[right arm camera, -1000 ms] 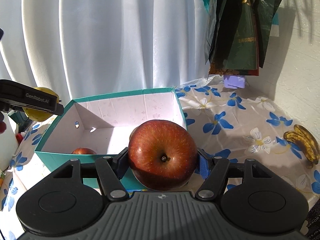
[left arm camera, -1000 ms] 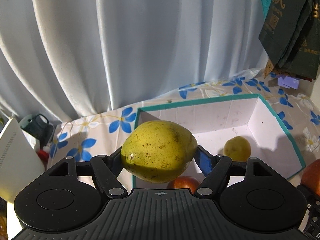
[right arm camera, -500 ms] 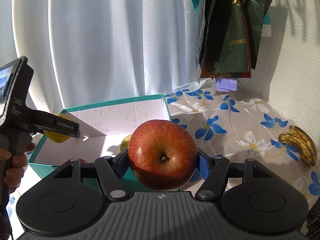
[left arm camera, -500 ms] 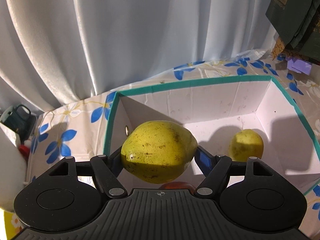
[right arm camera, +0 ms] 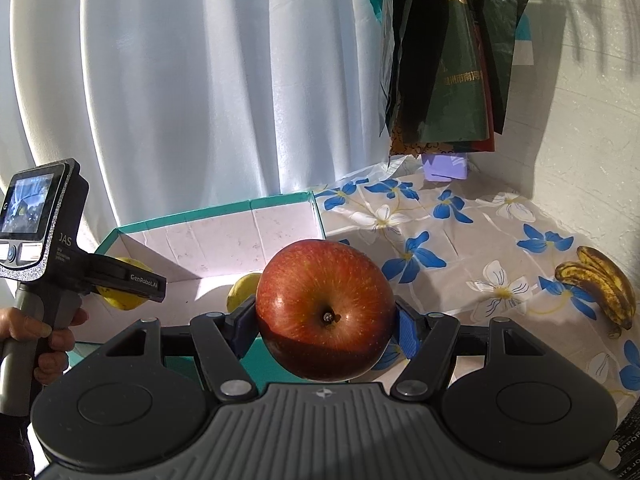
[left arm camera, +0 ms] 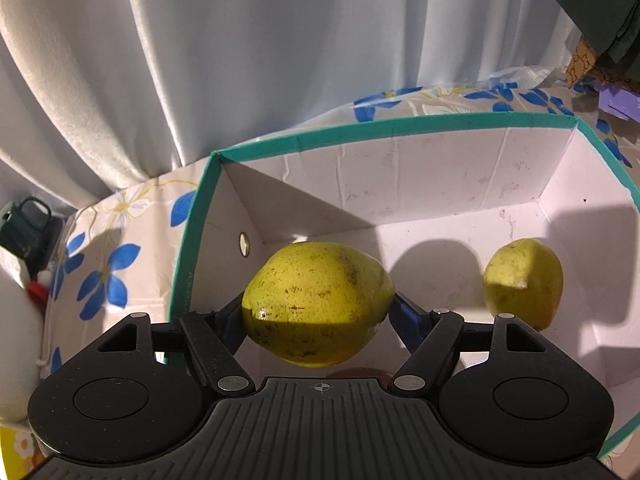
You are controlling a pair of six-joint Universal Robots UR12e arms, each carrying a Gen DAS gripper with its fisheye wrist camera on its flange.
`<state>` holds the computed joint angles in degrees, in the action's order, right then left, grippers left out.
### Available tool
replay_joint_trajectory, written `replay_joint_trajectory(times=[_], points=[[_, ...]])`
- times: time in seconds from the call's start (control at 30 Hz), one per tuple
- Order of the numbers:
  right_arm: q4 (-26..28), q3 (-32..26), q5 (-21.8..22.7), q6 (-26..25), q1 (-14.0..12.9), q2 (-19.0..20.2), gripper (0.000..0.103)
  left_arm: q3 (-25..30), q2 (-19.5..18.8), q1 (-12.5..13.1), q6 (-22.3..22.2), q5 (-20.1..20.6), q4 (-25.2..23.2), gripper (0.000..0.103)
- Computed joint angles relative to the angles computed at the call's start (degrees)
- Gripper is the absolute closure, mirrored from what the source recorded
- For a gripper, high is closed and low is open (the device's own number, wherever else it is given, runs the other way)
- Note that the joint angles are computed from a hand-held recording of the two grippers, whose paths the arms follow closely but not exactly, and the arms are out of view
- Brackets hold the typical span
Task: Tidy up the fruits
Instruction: 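Carry the large pear into the box and open the left tool while the right tool carries the apple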
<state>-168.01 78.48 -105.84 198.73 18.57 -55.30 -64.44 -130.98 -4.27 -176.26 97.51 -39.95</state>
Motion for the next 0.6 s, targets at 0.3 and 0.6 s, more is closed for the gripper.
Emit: replay_joint_trajectory(times=[0.3,0.6], points=[[0.13,-0.75,0.27,-0.39,0.09,0.43,0.036,0.7,-0.36,-0.11,0.72,0.16,-1.1,0.025],[-0.17,-0.68,-0.09,-0.84,0.28,0.29,0.036,0.83,-0.39,-0.1,0.51,0.15,-1.34,0.025]])
